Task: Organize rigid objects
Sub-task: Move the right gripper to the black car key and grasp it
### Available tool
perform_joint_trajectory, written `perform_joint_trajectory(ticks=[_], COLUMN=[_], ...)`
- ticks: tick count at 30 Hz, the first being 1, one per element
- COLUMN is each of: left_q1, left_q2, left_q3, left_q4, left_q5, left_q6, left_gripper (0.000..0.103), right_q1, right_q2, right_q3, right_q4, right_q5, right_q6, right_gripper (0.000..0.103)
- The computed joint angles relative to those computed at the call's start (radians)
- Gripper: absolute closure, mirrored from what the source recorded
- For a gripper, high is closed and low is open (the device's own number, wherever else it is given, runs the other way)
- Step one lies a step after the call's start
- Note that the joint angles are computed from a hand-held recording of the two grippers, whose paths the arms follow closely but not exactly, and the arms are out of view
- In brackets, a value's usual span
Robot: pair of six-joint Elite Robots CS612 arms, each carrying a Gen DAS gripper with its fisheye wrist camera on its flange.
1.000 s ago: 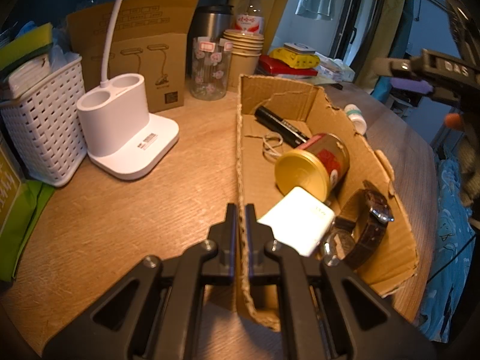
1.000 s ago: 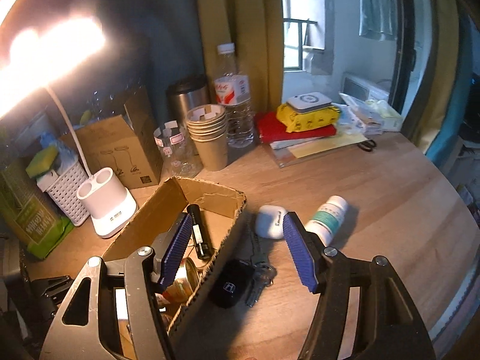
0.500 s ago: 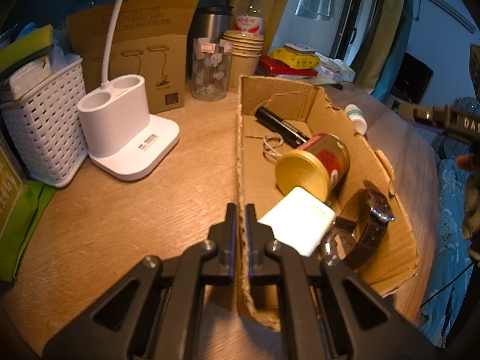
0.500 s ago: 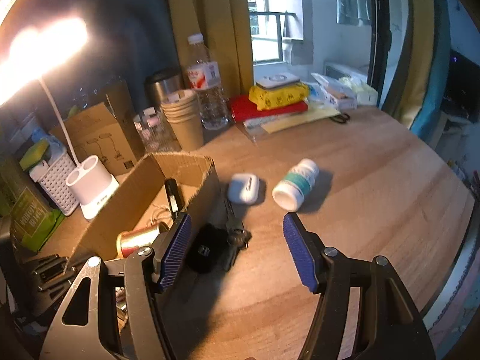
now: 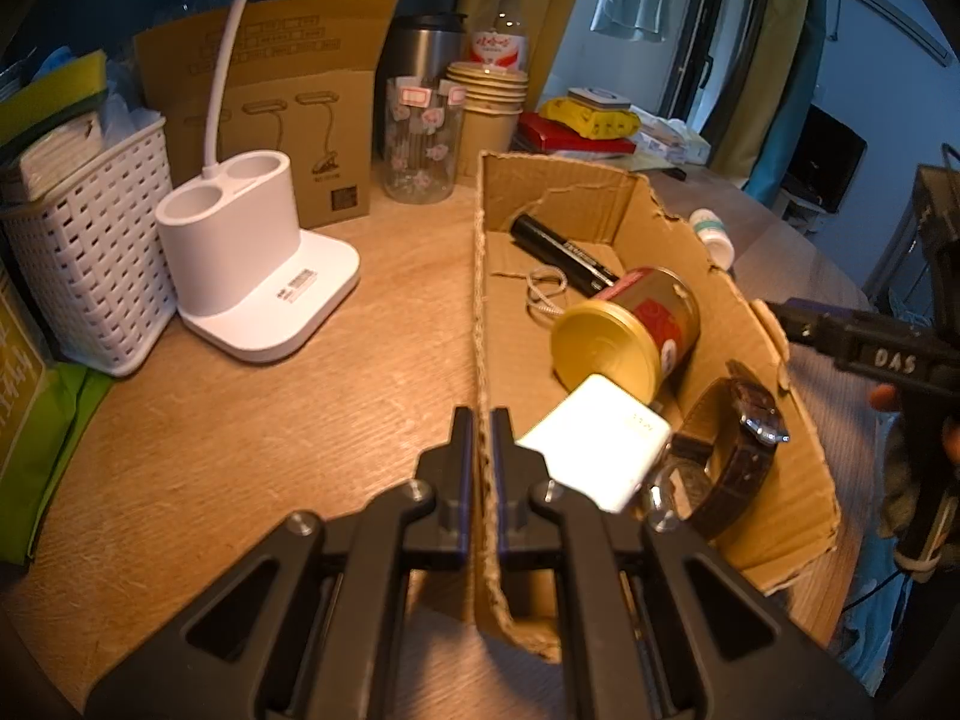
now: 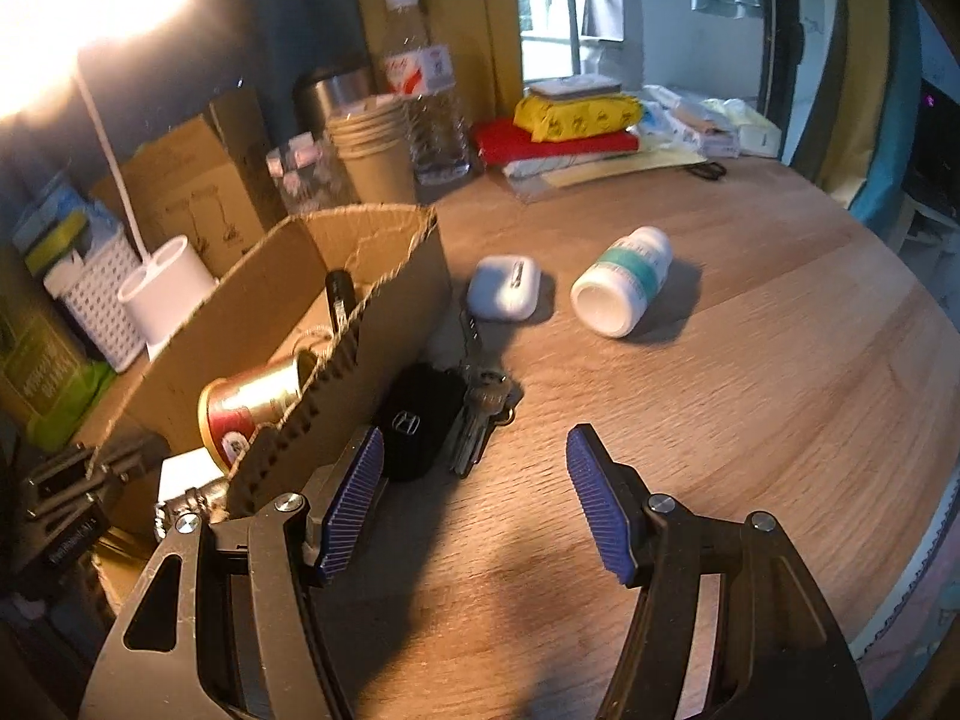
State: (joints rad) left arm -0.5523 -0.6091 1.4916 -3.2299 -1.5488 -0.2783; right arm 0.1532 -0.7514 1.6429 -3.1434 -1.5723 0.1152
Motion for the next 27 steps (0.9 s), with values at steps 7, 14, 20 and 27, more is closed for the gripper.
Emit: perform_joint_trajectory(ticks=[7,14,20,27], left_q1=[0.000,0.002,0.001,0.001], left_q2=[-0.001,-0.002,-0.002,-0.002], left_q3=[0.001,0.000,0.002,0.001], left_q4=[-0.001,0.000,-0.002,-0.002], left_q5=[-0.001,-0.007,-0.005,-0.005], left_q6=[0.000,0.000,0.000,-0.001], left_gripper=[0.097,0.097,0.097,0.097], right_q1=[-0.012,-0.014,-0.005,-0.007], right_q2=[0.034,0.044,0.051,0.046], right_q3=[-0.032,-0.043,-0.050,-0.042], right_q4=[0.032,0.053,0.059,0.065], right_q5=[0.049,0.085,0.069,-0.001], right_q6=[-0.015,-0.059,-0.088,-0.092], right_gripper=[0.036,0.036,0.036,0.036])
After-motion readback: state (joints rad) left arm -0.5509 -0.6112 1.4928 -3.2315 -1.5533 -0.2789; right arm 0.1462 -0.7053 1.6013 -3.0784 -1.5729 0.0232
